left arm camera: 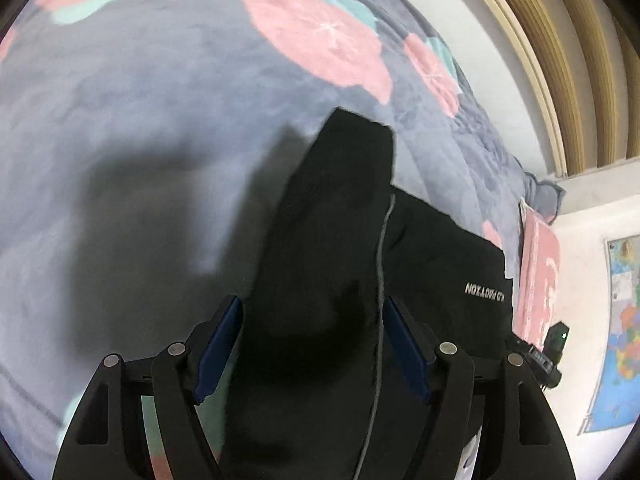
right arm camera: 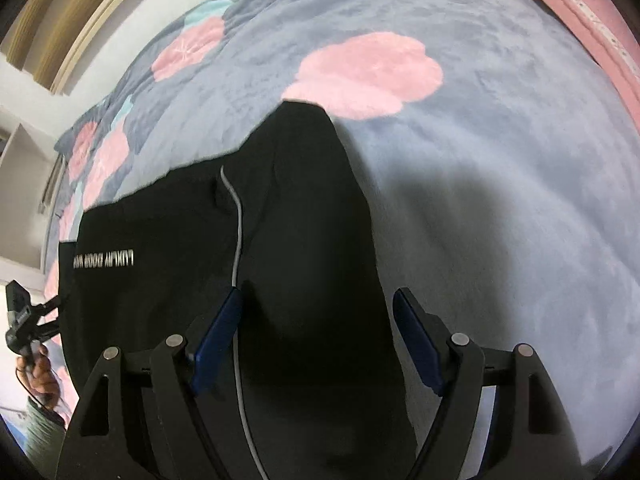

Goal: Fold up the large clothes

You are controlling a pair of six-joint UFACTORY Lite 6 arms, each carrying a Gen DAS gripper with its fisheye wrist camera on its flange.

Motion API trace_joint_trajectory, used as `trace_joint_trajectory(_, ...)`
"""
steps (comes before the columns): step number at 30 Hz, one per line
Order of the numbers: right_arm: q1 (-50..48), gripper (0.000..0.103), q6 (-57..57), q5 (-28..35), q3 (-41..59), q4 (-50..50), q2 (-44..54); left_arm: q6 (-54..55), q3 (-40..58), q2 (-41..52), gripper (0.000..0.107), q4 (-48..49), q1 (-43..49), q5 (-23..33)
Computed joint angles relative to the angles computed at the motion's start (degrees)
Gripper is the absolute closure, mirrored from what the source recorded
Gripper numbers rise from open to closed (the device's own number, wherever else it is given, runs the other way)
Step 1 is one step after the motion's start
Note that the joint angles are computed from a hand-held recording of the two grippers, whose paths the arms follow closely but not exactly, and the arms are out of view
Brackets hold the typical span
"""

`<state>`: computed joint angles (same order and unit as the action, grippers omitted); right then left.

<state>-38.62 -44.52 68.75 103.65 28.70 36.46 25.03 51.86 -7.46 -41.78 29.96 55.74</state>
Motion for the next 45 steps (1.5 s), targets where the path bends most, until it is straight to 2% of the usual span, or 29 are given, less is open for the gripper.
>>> trace_joint_trajectory(2, 2.40, 0.023, 1.05, -0.92, 2.51, 0.32, 2.23, -3.22, 1.76, 2.09, 0.035, 2.29, -4.46, -3.79)
trace_joint_trajectory(3, 3.39, 0.035, 1.26, -1.47, 3.43, 0.02, 3.13, -5.59, 2.99, 3.37, 0.058, 4.56, -6.50, -5.30)
trace_joint_trajectory(4, 4.65, 0.057, 1.83, -2.46, 3.91, -1.16, 3.76, -8.40, 3.87, 4.06, 0.074, 7.80, -8.38, -6.53)
trace_joint_trajectory(5, 6.19, 0.062, 2.81, -3.80, 4.25, -2.45, 4.38, -10.38, 3.91, 3.82, 0.081, 10.32, -9.72, -7.72)
trace_joint_trajectory(6, 6.73, 0.070, 2.45, -5.54, 2.96, -3.01, 3.22, -10.44, 3.83, 2.68, 0.093, 10.43, -9.44, -7.58)
trace_joint_trajectory(7, 6.57, 0.080, 1.34, -7.06, 1.13, -2.94, 1.26, -9.25, 3.07, 0.48, 0.095, 9.45, -8.57, -7.23)
trace_joint_trajectory(10, 4.66, 0.081, 0.55, -8.43, -0.58, -0.93, -1.24, -7.36, 1.71, -2.73, 0.095, 8.61, -5.80, -7.00)
trace_joint_trajectory(13, 5.72, 0.080, 1.54, -10.02, -2.10, -3.34, -0.32, -7.80, 1.12, 1.46, 0.095, 8.35, -5.93, -8.13)
trace_joint_trajectory(15, 6.70, 0.078, 2.83, -10.92, -3.19, -5.67, -1.83, -10.74, 1.85, 0.31, 0.091, 11.02, -7.54, -8.14)
trace_joint_trajectory(16, 7.15, 0.071, 3.43, -11.16, -3.78, -6.57, -3.52, -11.81, 2.45, -0.86, 0.088, 12.15, -7.98, -7.52)
trace_joint_trajectory(18, 7.26, 0.070, 3.96, -10.98, -4.68, -6.96, -6.77, -14.95, 4.89, -4.18, 0.067, 16.22, -8.55, -3.88)
trace_joint_trajectory(20, 6.06, 0.065, 2.09, -9.41, -6.38, -4.41, -11.44, -18.86, 6.69, -9.63, 0.062, 21.12, -10.20, -2.42)
trace_joint_trajectory(22, 4.87, 0.055, 0.54, -6.86, -8.26, -2.19, -15.75, -19.35, 8.73, -13.37, 0.056, 21.76, -11.49, 0.27)
trace_joint_trajectory(23, 4.45, 0.050, -0.30, -5.50, -9.87, -1.12, -18.48, -20.31, 10.02, -15.51, 0.050, 21.70, -13.81, 1.62)
trace_joint_trajectory(24, 4.41, 0.040, -1.60, -4.59, -12.73, -0.09, -22.41, -21.76, 11.21, -16.46, 0.047, 22.22, -16.39, 2.12)
trace_joint_trajectory(25, 4.98, 0.036, -2.35, -4.50, -14.93, 0.63, -25.12, -24.43, 11.89, -17.46, 0.047, 23.30, -20.84, 1.76)
trace_joint_trajectory(29, 9.41, 0.036, -1.19, -6.27, -24.16, -0.06, -35.84, -36.40, 11.98, -16.58, 0.047, 27.74, -39.64, -2.17)
trace_joint_trajectory(31, 11.48, 0.037, 0.52, -10.79, -29.08, -2.39, -41.72, -44.97, 11.53, -14.83, 0.047, 34.87, -50.13, -4.83)
trace_joint_trajectory(34, 13.69, 0.038, 8.17, -21.03, -33.14, -13.87, -48.70, -49.64, 10.69, -13.75, 0.047, 37.36, -55.73, -5.15)
trace_joint_trajectory(35, 11.94, 0.038, 7.90, -21.98, -32.30, -14.16, -49.16, -49.62, 10.02, -14.22, 0.047, 36.73, -55.86, -5.54)
trace_joint_trajectory(37, 7.84, 0.037, 3.68, -18.81, -28.18, -9.48, -47.66, -48.64, 8.24, -16.13, 0.047, 35.46, -55.21, -5.53)
trace_joint_trajectory(40, 5.95, 0.036, -2.72, -9.00, -24.56, -2.06, -45.48, -47.67, 8.20, -15.94, 0.047, 33.57, -55.20, -5.89)
trace_joint_trajectory(43, 8.55, 0.036, -3.57, -3.31, -29.95, 2.96, -46.27, -51.39, 6.15, -16.22, 0.047, 33.84, -58.50, -8.32)
trace_joint_trajectory(45, 14.85, 0.036, -1.61, -4.83, -36.69, 2.19, -48.31, -54.24, 4.80, -15.27, 0.047, 35.31, -61.53, -9.65)
